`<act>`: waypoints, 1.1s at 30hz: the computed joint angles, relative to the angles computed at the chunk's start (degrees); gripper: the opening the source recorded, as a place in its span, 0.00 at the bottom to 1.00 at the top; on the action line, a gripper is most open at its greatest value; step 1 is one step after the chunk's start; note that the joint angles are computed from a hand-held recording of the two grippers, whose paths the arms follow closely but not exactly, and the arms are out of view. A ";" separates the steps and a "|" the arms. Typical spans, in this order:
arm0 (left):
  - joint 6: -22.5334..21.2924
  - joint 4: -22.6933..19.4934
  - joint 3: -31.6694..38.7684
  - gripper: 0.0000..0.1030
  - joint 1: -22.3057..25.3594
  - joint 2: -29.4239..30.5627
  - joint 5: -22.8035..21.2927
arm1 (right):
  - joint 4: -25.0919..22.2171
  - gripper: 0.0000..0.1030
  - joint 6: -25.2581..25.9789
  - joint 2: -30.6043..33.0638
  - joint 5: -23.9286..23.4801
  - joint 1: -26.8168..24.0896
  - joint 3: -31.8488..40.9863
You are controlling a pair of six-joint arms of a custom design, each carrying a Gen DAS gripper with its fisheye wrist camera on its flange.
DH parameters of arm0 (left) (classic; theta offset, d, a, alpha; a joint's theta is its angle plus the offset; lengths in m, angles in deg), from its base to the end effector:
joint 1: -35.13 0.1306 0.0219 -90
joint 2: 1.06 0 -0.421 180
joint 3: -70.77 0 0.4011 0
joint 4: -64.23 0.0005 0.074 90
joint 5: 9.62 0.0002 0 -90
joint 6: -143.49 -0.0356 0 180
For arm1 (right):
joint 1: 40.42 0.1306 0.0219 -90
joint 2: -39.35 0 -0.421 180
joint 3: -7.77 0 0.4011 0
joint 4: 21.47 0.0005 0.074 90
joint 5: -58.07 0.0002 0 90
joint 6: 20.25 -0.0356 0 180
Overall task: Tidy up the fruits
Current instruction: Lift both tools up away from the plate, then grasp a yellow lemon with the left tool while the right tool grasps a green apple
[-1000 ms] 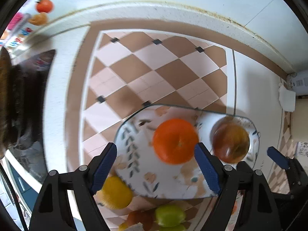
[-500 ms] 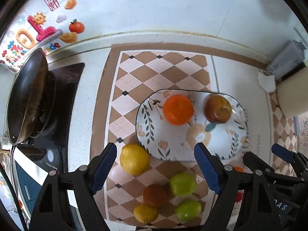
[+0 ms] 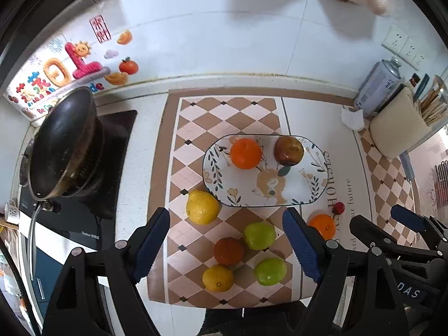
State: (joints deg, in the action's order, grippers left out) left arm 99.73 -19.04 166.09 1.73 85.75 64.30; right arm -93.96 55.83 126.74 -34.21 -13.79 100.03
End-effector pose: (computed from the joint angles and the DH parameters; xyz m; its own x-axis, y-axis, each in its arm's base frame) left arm 0.3586 -0.2253 0.5058 -0.8952 -0.2410 -0.3748 -0.2580 0.9661 -0.0050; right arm 0.3964 0.1998 0.4838 -0.9133 -0.1891 -0.3607 -0.2490 0.9601 0.1273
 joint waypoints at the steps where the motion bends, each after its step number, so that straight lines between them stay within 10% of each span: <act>1: 0.17 -0.12 0.03 0.80 -0.37 -0.46 -0.33 | -0.05 0.90 -0.35 -0.89 0.23 0.23 -0.29; 15: 2.46 -0.24 -3.25 0.82 -1.76 -4.20 -0.92 | -0.26 0.90 -3.51 -4.56 -6.14 -0.09 -4.84; 17: 2.16 -0.24 -4.75 0.97 -1.18 -4.13 -0.71 | -0.76 0.90 -3.47 -3.52 -7.68 -0.36 -5.88; 29: 6.79 1.01 -19.28 0.97 2.01 -5.00 8.65 | 1.06 0.89 0.87 8.59 -14.48 3.26 -14.66; 33: 7.35 1.26 -21.83 0.97 2.51 -4.95 10.91 | 2.24 0.75 2.28 11.87 -14.44 5.42 -15.90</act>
State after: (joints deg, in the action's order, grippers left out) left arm 107.08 -17.78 144.27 4.23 80.79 75.21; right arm -91.72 58.12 138.62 -48.65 -8.37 84.12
